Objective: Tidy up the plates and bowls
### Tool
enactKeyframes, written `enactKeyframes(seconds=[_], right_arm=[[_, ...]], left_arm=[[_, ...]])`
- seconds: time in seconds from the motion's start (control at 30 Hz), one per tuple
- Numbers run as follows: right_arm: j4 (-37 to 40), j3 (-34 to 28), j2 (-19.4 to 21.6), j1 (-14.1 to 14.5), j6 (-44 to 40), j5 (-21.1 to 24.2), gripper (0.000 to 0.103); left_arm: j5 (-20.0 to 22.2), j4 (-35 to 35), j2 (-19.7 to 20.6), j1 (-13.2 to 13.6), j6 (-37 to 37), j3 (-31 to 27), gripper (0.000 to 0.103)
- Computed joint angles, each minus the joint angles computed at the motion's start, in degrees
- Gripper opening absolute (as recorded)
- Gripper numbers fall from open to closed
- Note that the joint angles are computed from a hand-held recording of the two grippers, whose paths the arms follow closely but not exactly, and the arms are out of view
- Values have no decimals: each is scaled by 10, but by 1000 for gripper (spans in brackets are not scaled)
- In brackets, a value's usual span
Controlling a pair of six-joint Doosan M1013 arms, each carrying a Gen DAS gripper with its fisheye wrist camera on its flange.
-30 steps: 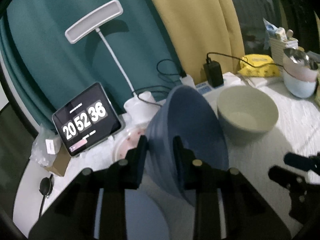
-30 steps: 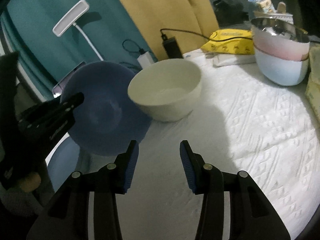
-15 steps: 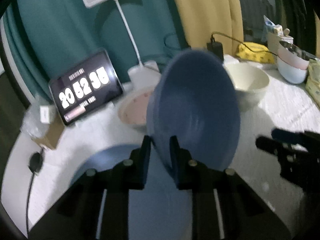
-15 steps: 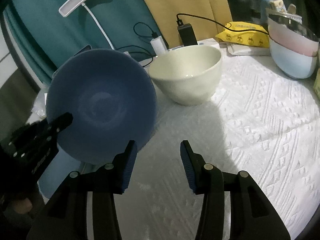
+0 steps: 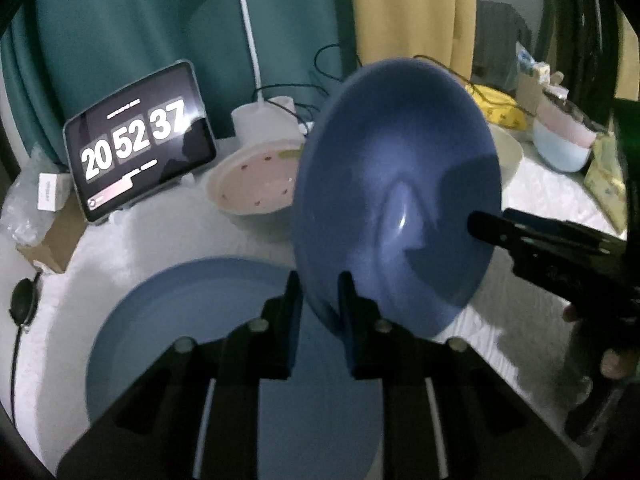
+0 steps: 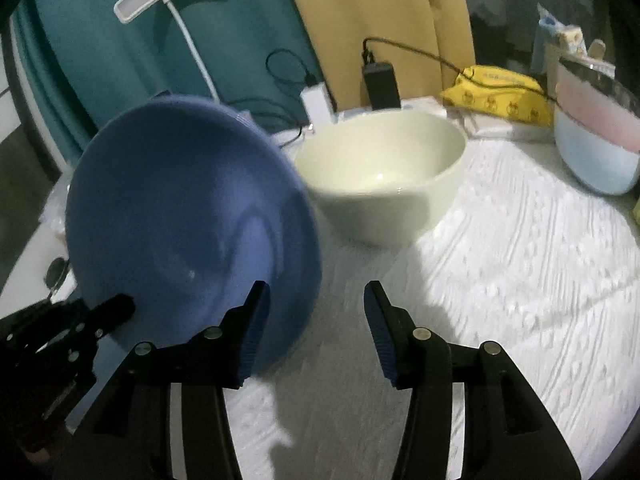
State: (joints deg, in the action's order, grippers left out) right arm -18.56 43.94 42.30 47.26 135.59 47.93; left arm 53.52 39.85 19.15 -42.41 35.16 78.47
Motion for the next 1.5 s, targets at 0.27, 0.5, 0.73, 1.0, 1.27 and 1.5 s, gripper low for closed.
enactKeyframes(seconds=[0.27, 0.5, 0.73, 1.0, 1.27, 1.5], right_arm=[[73, -34, 19, -10, -42, 11, 40], [9, -30, 14, -2, 5, 32, 16], [-28, -9, -3, 9, 21, 34, 16], [-58, 32, -35, 20, 42, 28, 16], [-97, 87, -73, 35, 83, 35, 16], [-137, 131, -106, 50, 121, 40, 16]], left_arm=[[-73, 23, -12, 4, -24, 18, 20], [-80, 9, -12, 7, -20, 19, 20], [-94, 19, -26, 2, -33, 34, 20], [-116, 17, -44, -7, -32, 53, 20], [-142, 9, -59, -23, -21, 69, 21], [-157, -26, -66, -30, 10, 73, 22]])
